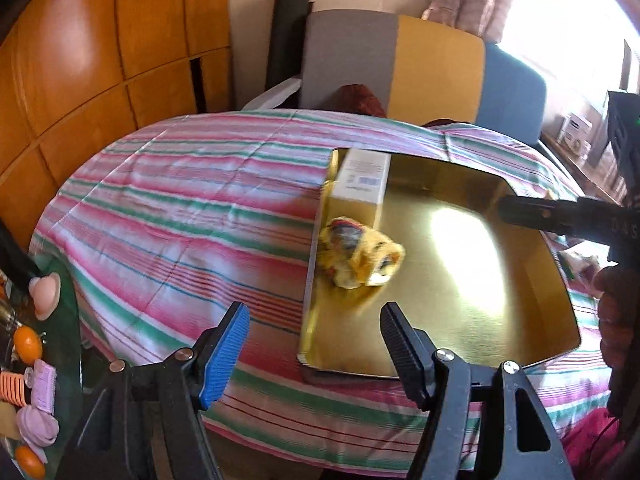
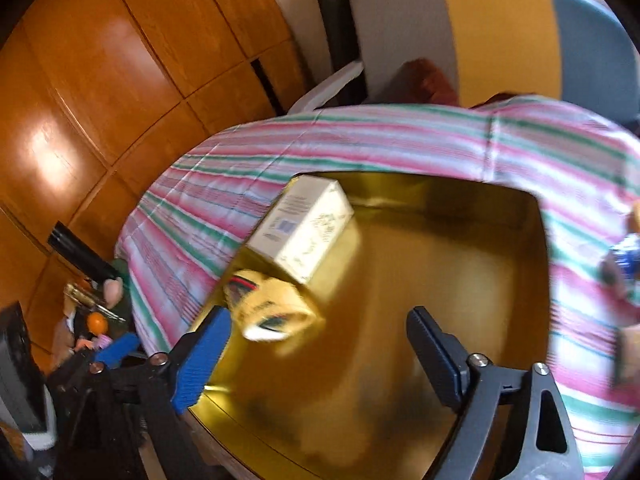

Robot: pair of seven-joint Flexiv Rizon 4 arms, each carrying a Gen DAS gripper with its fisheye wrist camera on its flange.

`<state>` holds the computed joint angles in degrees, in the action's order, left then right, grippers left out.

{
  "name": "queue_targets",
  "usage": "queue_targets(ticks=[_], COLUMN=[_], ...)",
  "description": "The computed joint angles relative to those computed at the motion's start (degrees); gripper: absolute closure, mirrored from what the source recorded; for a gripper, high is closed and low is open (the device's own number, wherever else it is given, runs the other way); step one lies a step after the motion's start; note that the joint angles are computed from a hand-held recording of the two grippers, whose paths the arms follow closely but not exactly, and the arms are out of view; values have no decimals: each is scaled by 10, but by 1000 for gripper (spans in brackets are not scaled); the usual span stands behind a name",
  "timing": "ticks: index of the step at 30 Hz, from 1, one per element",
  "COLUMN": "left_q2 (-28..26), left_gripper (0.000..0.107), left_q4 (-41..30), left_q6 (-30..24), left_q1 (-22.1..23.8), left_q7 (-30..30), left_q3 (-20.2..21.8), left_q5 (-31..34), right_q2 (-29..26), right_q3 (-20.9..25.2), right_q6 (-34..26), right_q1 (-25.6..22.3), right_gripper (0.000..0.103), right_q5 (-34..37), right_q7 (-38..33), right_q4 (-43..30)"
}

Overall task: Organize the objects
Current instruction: 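Carry the yellow sock to the gold tray and release it with the right tool, then return both tools to the items and grasp the snack bag with the left tool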

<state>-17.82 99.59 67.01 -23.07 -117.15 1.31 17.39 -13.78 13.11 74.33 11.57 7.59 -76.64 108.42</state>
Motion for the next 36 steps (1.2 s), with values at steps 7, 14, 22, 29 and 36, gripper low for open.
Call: queue_targets(ticks=[7,14,22,29,36], left_q2=[-9,-32,-89,-184,-313], left_gripper=[39,39,39,41,41], left_q4=[-6,-34,-127,-276,-487], left_q6=[10,25,-10,-77,-220], left_q1=[2,-14,-57,-122,-166], left_q7=[59,157,262,309,356], left_q3=[-36,-71,-102,-95,-83], left_q5=[-49,-106,-157,-158,-170], right_q2=[71,133,159,133,131], right_q3=[-41,-92,-144,-166,-156], right_q6=[28,33,89,71,45], right_q1=[-21,-78,-209,-251,-237], right_gripper=[9,9,6,6,5], right_q5=[-42,-118,-273,-161,40], right_q7=[34,100,276,339,199], right_q4=[90,162,223,214,173])
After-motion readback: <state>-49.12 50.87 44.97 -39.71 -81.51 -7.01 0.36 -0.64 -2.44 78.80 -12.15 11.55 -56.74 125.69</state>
